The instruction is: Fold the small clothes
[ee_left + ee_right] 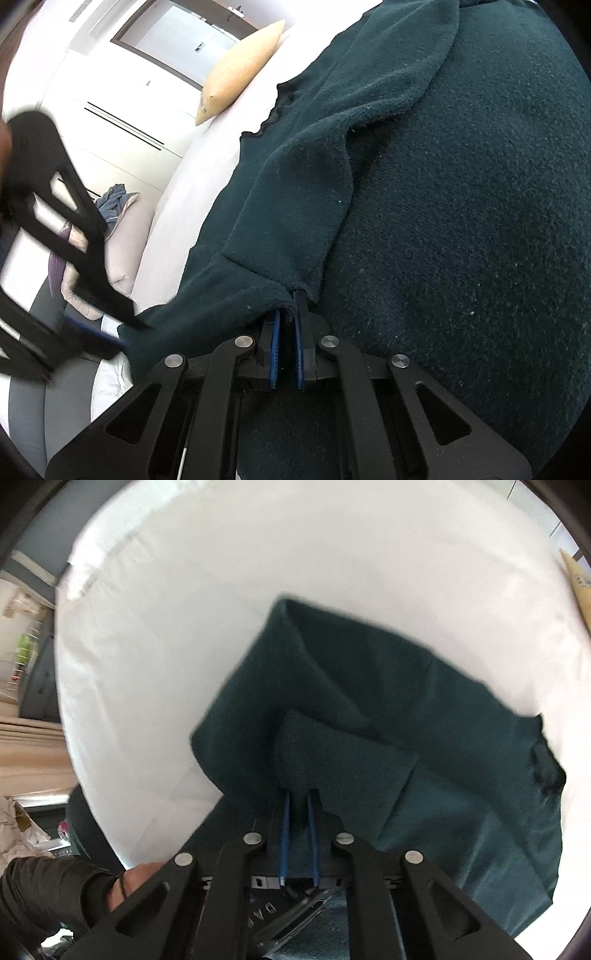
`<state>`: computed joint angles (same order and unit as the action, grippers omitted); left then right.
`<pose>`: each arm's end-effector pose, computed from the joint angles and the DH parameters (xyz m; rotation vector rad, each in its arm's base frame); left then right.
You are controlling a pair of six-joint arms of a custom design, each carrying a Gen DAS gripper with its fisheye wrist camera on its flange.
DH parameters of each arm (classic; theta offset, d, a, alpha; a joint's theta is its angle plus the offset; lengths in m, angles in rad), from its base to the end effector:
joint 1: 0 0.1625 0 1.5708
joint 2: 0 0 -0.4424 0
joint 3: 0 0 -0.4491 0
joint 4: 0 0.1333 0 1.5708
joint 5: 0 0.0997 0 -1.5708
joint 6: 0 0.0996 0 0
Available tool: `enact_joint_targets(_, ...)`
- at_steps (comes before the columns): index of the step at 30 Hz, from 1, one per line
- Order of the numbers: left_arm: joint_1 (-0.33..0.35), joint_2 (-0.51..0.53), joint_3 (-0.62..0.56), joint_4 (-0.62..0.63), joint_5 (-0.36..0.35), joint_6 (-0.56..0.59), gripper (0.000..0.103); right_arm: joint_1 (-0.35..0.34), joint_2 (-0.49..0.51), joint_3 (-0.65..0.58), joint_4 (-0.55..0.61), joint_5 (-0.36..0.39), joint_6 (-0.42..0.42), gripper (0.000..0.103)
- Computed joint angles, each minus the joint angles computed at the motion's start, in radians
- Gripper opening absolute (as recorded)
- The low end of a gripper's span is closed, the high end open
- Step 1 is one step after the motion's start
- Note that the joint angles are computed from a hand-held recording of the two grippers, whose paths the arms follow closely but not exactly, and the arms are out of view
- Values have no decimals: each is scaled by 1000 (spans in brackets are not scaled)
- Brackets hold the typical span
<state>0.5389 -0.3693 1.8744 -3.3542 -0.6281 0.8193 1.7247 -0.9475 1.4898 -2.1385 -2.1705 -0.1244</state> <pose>-0.3657 -0.4679 -0.1548 1.6614 1.4468 -0.4249 0.1903 -0.7240 0.2103 0.3427 -2.5188 0.0439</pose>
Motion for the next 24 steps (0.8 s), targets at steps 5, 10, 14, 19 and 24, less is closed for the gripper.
enact_joint_targets(5, 0, -6, -3, 8, 2, -9, 4, -45, -154, 140, -194, 66, -40, 10)
enact_joint_targets(10, 6, -26, -9, 51, -13, -59, 4, -153, -331, 270, -349, 177, 3, 4)
enact_joint_targets(14, 9, -37, -12, 64, -16, -100, 4, -264, -430, 332, -440, 347, 54, 4)
enact_joint_targets(19, 7, -34, -12, 36, -15, -100, 4, -406, -491, 416, -475, 602, 120, 9)
enact_joint_targets(24, 21, -74, -3, 67, -49, -217, 4, -439, -453, 428, -507, 714, 142, 32)
